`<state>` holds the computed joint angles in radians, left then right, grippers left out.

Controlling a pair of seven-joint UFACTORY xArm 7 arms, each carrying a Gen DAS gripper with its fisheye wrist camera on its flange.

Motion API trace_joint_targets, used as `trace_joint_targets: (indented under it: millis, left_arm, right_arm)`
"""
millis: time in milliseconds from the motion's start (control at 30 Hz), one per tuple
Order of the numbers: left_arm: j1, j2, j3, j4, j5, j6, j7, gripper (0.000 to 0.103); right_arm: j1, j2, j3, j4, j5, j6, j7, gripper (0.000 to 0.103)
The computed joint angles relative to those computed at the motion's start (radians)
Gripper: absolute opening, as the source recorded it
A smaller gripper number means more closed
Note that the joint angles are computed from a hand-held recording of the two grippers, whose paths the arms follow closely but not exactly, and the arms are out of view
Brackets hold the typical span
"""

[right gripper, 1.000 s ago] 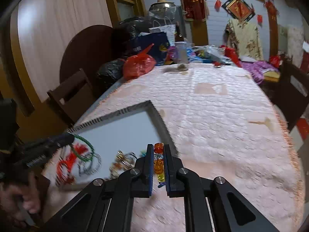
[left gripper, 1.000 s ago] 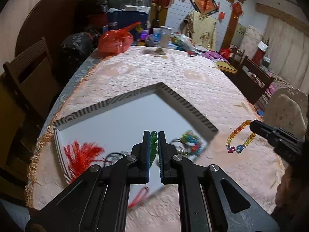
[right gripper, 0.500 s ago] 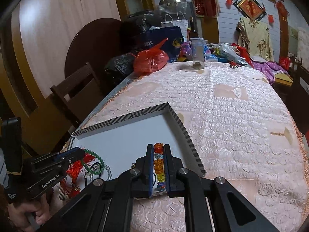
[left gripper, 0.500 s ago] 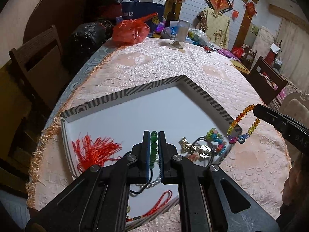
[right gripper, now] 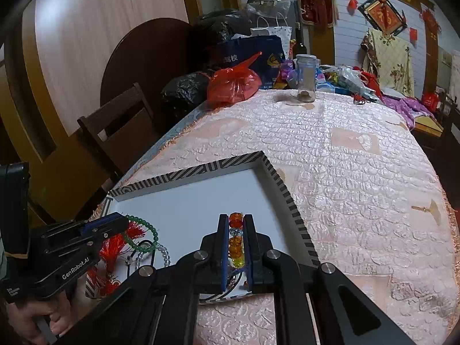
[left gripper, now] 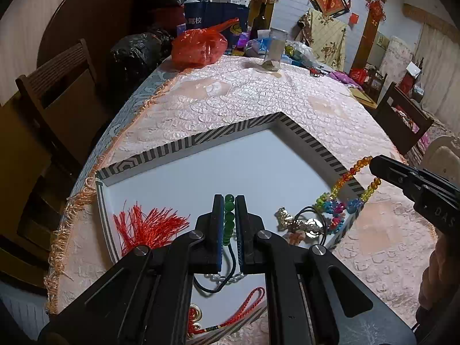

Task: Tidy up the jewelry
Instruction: 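Carry the green bracelet with the left gripper while the right carries the orange bracelet over the box, then lower and release the green bracelet from the left gripper while the right releases the orange bracelet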

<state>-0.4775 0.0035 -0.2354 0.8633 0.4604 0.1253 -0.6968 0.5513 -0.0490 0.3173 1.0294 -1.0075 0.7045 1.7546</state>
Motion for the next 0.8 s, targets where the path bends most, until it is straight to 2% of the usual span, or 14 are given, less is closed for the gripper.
trace_joint_targets:
  millis: [300,500,600,800]
  left_arm:
    - [-0.006,0.016,0.012,0.006,0.018,-0.005,-0.024,0.006]
    - [-0.013,0.032,0.025,0.006,0.067,-0.006,-0.077,0.006]
    - [-0.018,0.044,0.029,0.004,0.068,-0.004,-0.081,0.006]
    - [-0.037,0.067,0.046,0.006,0.099,0.002,-0.106,0.006]
  right_arm:
    - [0.005,0.042,-0.018,0.019,-0.021,-0.070,0.014,0.009]
    - [0.017,0.092,-0.043,0.039,-0.041,-0.148,0.029,0.009]
    - [0.018,0.107,-0.065,0.025,-0.061,-0.203,0.074,0.009]
    - [0.022,0.116,-0.087,-0.005,-0.048,-0.212,0.086,0.009]
